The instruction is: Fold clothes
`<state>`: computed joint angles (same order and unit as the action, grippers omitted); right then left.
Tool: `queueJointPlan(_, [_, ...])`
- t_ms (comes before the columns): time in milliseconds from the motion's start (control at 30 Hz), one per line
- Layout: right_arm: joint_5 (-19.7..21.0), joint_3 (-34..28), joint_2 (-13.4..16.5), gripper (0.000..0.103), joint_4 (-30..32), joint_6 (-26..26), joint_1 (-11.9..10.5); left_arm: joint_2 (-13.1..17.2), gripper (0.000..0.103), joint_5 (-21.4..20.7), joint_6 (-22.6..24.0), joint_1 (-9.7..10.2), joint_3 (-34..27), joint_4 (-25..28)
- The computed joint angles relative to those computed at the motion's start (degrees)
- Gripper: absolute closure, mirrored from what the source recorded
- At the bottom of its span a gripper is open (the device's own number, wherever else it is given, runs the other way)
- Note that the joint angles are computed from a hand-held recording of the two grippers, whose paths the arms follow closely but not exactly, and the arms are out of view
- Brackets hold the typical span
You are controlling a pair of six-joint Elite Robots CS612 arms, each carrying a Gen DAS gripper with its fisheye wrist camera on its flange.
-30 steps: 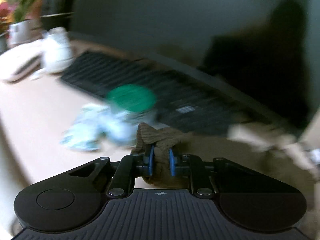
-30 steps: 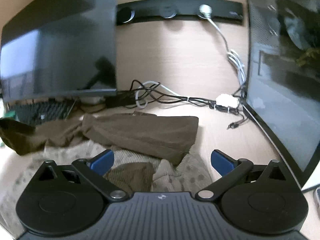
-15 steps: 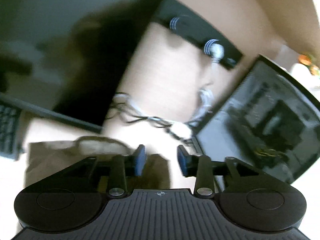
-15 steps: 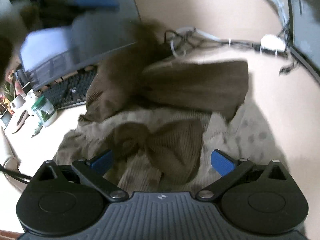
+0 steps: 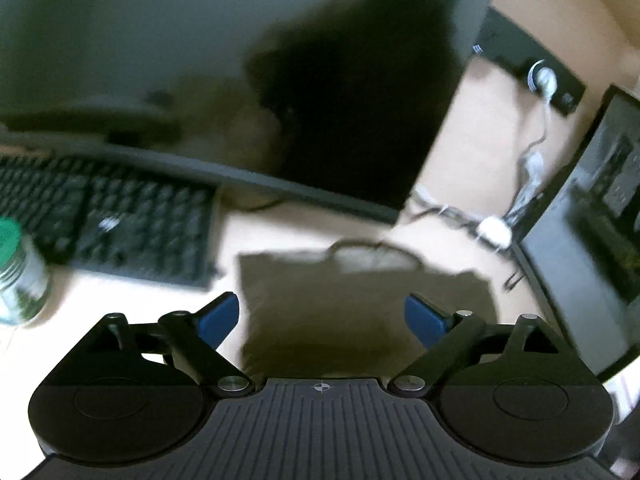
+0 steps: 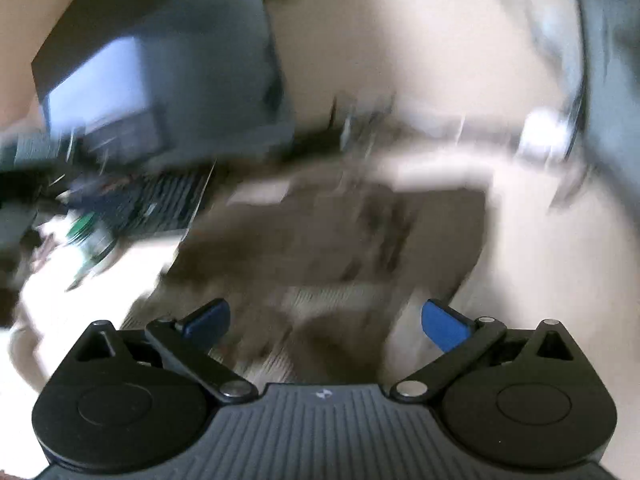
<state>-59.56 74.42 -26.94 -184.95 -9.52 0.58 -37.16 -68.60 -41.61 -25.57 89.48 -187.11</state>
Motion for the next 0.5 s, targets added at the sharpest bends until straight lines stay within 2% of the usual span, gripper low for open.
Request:
queueJointPlan(33, [-1.94,-1.58,0.69,0.023,-0.78,1.88,0.27,-0.3,0.009,-0.46,-0.56,0.15,0.75,0.13])
queueJointPlan(67, [-3.31,-3.5,1.55,0.029,0.53,3.12,0.56,-0.33,0.009,-1.07,-1.2,0.26,1.0,0.18])
queueJointPlan(100, [-4.46,-5.59,2.48,0.041,2.53,4.18,0.85,-0.31,0.009,-1.73,-1.76,0.38,1.21,0.12])
queueJointPlan(133, [-5.59,-7.76,3.45,0.048,4.59,5.25,1.13,-0.14,0.009,-2.6,-1.99,0.48,1.28,-0.39])
queueJointPlan(167, [-5.88,-9.69,4.33,0.051,7.61,5.3,1.39,0.06,0.009,-3.54,-2.11,0.59,1.28,-0.91])
queueJointPlan(200, [-5.9,-11.63,5.23,0.061,11.0,5.0,1.63,0.42,0.009,-4.77,-1.72,0.7,0.96,-1.43])
queueJointPlan(233, [-4.81,-12.87,5.83,0.083,13.77,4.44,1.77,0.78,0.009,-6.0,-1.34,0.8,0.64,-1.92])
queueJointPlan(300, [-3.31,-13.39,5.98,0.088,13.85,2.52,2.14,1.51,0.009,-8.54,-0.11,1.02,-0.2,-2.75])
queueJointPlan(367, [-3.27,-12.85,5.56,0.095,8.22,0.22,2.39,2.27,0.008,-10.9,1.51,1.2,-1.25,-3.6])
queueJointPlan(433, [-4.53,-12.83,5.14,0.096,2.56,-1.15,2.36,3.28,0.008,-13.25,3.23,1.49,-2.87,-5.07])
queueJointPlan(500, [-8.38,-13.99,5.42,0.103,0.0,-2.9,2.38,4.47,0.006,-14.75,4.41,1.76,-5.04,-5.8])
